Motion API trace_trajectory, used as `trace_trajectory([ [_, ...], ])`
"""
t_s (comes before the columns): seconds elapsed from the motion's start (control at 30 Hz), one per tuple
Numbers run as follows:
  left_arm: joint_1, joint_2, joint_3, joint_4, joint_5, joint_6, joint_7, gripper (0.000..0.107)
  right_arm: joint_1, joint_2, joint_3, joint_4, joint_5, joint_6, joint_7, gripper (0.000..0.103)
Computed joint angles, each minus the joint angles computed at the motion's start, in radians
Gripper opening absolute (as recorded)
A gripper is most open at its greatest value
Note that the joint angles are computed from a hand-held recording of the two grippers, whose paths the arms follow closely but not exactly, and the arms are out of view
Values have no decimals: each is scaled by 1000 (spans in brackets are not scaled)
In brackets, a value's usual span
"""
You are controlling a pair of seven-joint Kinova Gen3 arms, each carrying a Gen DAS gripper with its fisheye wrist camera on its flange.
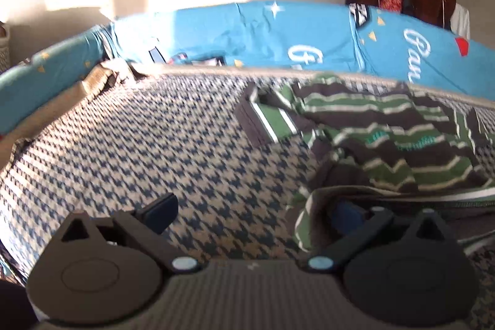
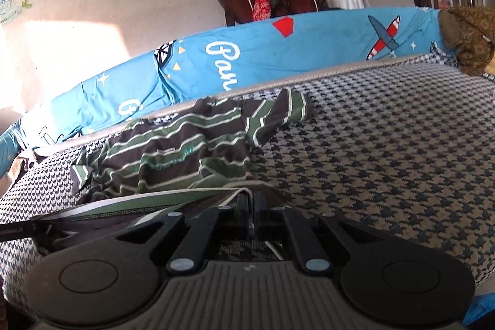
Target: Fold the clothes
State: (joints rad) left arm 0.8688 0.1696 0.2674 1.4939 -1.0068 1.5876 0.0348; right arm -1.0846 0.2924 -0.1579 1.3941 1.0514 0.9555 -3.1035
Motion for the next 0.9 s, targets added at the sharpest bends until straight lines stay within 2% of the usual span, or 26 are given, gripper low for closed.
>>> trace_trajectory([
  [0.07,17,4,-1,-18,-34,51,12,103,-17,3,5,1,36,14,-16,4],
  [0.13,15,-11,-1,-22,-33,58,19,103,-18,2,3,2,45,18,-21,4],
  [0.3,-16,-43,11,-13,5,39,23,103,2,1,-10,-10,-2,12,29,4],
  [0.43,-36,-50,22,-1,39,23,28,103,-4,33,-5,-64,-69,71,112,4],
  [0.67,-77,-79,28,8,88,-19,23,103,-9,31,19,-68,-114,84,101,4],
  [0.77,-105,-89,28,13,130,-50,10,103,6,38,13,-86,-154,90,136,5],
  [0.8,-110,-91,30,16,135,-54,9,103,14,40,10,-95,-180,90,158,6],
  [0.83,-114,-93,32,19,138,-58,11,103,16,40,10,-99,-194,88,168,14],
  [0.87,-118,-96,34,22,141,-61,12,103,14,39,12,-99,-201,87,172,27],
  [0.9,-120,-97,36,25,141,-61,12,103,7,34,15,-93,-195,85,167,35],
])
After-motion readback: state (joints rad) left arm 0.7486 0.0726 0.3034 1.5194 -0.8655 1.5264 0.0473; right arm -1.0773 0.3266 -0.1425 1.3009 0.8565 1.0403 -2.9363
